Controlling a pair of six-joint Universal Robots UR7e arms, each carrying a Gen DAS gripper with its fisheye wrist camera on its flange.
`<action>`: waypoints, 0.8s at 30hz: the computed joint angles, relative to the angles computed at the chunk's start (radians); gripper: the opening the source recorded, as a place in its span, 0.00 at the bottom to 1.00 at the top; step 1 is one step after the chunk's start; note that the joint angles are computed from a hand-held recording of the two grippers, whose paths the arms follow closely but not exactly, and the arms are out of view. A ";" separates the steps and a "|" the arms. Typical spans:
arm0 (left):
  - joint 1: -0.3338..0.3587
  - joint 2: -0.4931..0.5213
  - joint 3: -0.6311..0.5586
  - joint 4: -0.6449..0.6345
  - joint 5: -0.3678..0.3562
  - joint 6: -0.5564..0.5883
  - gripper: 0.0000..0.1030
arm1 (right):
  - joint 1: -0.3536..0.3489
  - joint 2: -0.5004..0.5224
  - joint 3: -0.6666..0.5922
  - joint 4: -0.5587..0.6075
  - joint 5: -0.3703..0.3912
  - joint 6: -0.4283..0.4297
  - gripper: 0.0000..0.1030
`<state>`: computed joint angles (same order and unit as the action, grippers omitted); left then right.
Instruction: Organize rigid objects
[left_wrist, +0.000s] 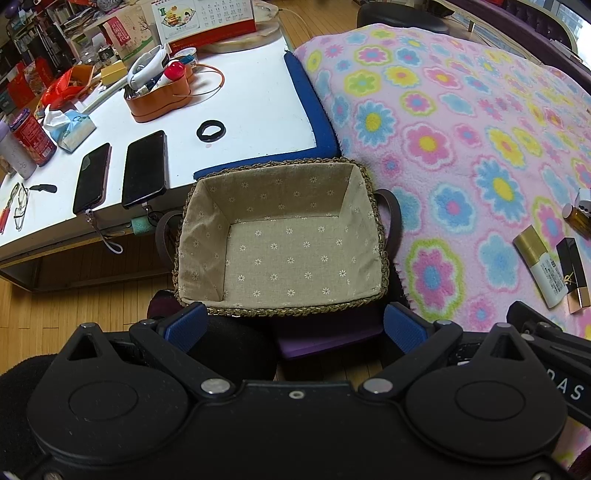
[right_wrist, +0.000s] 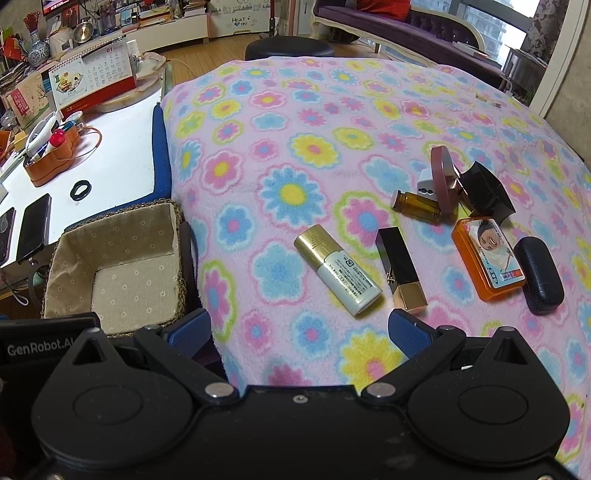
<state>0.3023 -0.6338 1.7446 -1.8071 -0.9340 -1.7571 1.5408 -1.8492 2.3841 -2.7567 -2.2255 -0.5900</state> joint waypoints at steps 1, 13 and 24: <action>0.000 0.000 0.000 0.000 0.000 0.000 0.95 | 0.000 0.000 -0.001 0.001 0.001 0.001 1.00; -0.008 0.005 0.014 -0.061 0.018 0.055 0.94 | -0.015 -0.002 0.002 -0.010 -0.007 0.004 1.00; -0.019 0.022 0.014 -0.129 0.048 0.160 0.94 | -0.118 -0.075 -0.008 -0.089 0.063 -0.077 0.99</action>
